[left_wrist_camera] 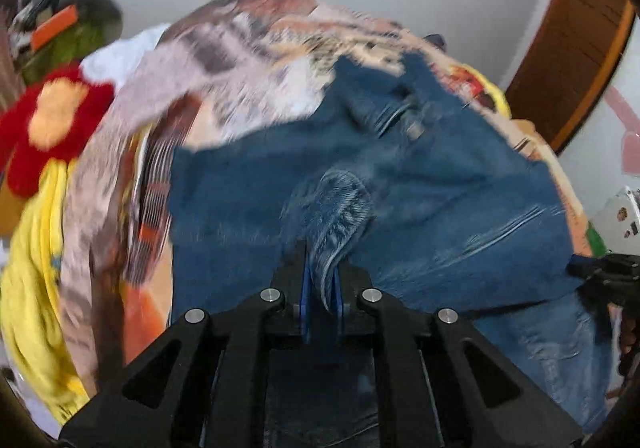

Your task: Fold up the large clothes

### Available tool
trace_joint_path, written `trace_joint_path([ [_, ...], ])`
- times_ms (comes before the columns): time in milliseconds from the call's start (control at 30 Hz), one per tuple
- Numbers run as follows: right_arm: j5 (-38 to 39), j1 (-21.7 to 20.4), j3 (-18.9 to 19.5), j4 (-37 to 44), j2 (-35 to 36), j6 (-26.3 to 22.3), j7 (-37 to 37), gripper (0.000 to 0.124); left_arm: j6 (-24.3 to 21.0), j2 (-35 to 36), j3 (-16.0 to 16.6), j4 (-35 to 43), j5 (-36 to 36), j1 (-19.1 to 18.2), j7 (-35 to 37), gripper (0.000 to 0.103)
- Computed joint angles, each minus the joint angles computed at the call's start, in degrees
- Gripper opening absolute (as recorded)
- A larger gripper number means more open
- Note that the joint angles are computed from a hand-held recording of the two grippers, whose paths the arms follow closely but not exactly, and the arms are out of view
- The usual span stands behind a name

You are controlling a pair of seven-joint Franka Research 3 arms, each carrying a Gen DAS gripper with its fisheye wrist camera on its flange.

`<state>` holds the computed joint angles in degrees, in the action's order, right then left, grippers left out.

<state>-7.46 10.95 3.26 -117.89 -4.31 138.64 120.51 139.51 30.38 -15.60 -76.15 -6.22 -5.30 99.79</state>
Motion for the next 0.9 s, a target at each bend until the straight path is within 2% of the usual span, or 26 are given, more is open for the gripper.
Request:
trace_joint_path([
  [167, 0.3, 0.0, 0.0, -0.9, -0.5, 0.9, 0.3, 0.015, 1.8, -2.3, -0.2, -6.7, -3.0, 2.2, -1.0, 0.017],
  [300, 0.0, -0.1, 0.2, -1.2, -0.5, 1.4, 0.7, 0.015, -0.6, -2.7, -0.8, -8.8, -5.4, 3.9, -0.3, 0.021],
  [433, -0.7, 0.0, 0.3, -1.2, -0.5, 1.3, 0.9, 0.015, 0.4, -4.3, -1.2, -11.5, -7.6, 4.7, 1.3, 0.023],
  [500, -0.3, 0.0, 0.2, -0.9, -0.4, 0.9, 0.7, 0.015, -0.7, -5.0, -1.0, -11.7, -7.8, 4.7, 1.5, 0.025],
  [633, 1.4, 0.0, -0.2, 0.6, 0.0, -1.3, -0.5, 0.015, -3.3, -6.5, 0.3, -11.5, -6.3, 4.3, 2.0, 0.044],
  [667, 1.8, -0.1, -0.3, 0.9, -0.1, -1.7, -0.7, 0.015, -3.4, -7.3, 0.5, -11.9, -6.1, 4.4, 2.4, 0.053],
  [733, 1.6, -0.4, -0.5, 0.9, -0.6, -1.5, -0.1, 0.015, -2.6, -8.8, 1.2, -12.9, -5.4, 4.4, 2.9, 0.061],
  [900, -0.5, -1.7, -0.7, 1.1, -1.8, -0.4, 1.4, 0.015, -1.3, -9.1, 2.5, -11.6, -4.1, 4.6, 3.2, 0.068],
])
